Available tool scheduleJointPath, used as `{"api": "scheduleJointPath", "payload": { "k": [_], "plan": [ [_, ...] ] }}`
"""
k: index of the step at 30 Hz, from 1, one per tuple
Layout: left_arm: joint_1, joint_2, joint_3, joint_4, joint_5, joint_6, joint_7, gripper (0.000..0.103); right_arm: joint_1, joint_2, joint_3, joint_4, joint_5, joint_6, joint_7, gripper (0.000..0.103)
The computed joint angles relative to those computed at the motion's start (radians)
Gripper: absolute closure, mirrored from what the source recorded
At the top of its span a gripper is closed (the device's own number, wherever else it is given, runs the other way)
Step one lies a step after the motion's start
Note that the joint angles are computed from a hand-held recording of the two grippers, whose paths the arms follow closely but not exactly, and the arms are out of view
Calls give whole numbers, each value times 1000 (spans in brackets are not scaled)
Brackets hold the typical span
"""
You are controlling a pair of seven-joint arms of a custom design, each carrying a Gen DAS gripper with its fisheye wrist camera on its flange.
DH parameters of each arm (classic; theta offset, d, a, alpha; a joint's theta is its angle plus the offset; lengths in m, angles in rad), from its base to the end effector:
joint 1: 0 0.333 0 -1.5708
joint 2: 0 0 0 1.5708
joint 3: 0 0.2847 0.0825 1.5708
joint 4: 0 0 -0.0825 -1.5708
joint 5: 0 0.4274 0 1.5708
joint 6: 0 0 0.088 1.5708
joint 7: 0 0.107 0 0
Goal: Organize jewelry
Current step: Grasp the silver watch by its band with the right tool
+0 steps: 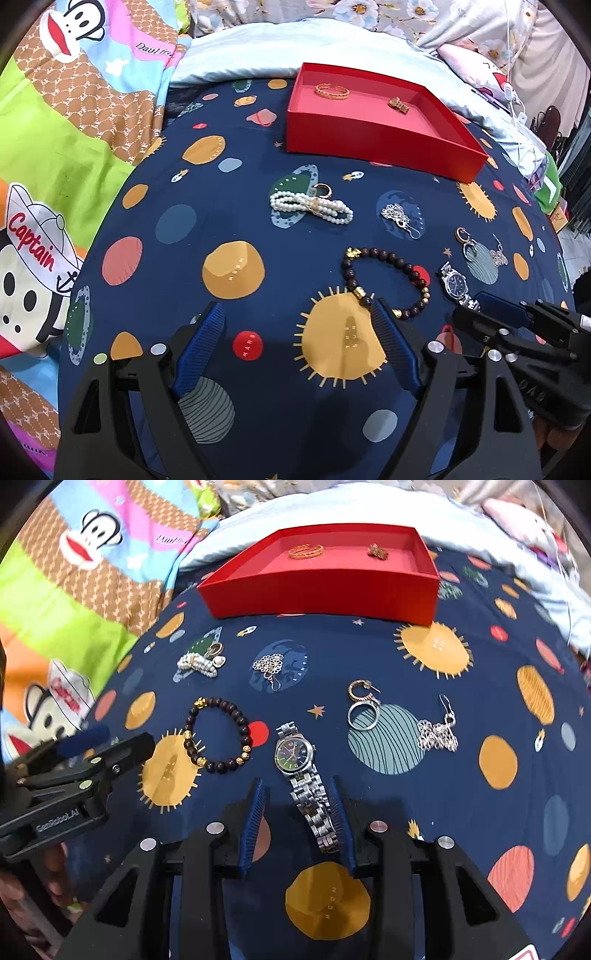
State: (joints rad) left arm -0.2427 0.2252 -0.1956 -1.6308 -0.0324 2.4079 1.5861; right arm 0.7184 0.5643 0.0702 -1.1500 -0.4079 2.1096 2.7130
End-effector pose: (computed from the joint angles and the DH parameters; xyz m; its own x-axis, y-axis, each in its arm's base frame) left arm 0.6453 -0.2905 0.5088 -0.4227 -0.9038 0.0664 -0.7840 0.3280 -0.5270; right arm 0.5726 0.5296 0.4890 -0.1839 -0.9679 -0.1713 -0.8471 0.2444 -0.4718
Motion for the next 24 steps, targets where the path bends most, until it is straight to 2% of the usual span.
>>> {"api": "scheduleJointPath", "payload": {
  "k": [5, 6, 8, 15, 18, 24],
  "plan": [
    [-3, -5, -1, -6, 3, 2, 4, 24, 10, 60, -17, 90, -17, -41, -27, 68],
    [-2, -6, -1, -7, 3, 2, 3, 24, 14, 64, -22, 98, -21, -52, -29, 71],
    [-2, -7, 1, -8, 4, 3, 0, 24, 25, 78, -31, 123, -33, -86, -36, 82],
    [2, 6, 4, 6, 4, -8, -13, 24, 24, -8, -31, -7, -53, -47, 53, 86],
    [1, 12, 4, 12, 4, -11, -17, 24, 20, -57, -23, -74, -70, -22, 109, 94],
    [-1, 55, 3, 73, -12, -27, -32, 24, 1, -77, 2, -96, -75, -34, 110, 95]
  ]
}}
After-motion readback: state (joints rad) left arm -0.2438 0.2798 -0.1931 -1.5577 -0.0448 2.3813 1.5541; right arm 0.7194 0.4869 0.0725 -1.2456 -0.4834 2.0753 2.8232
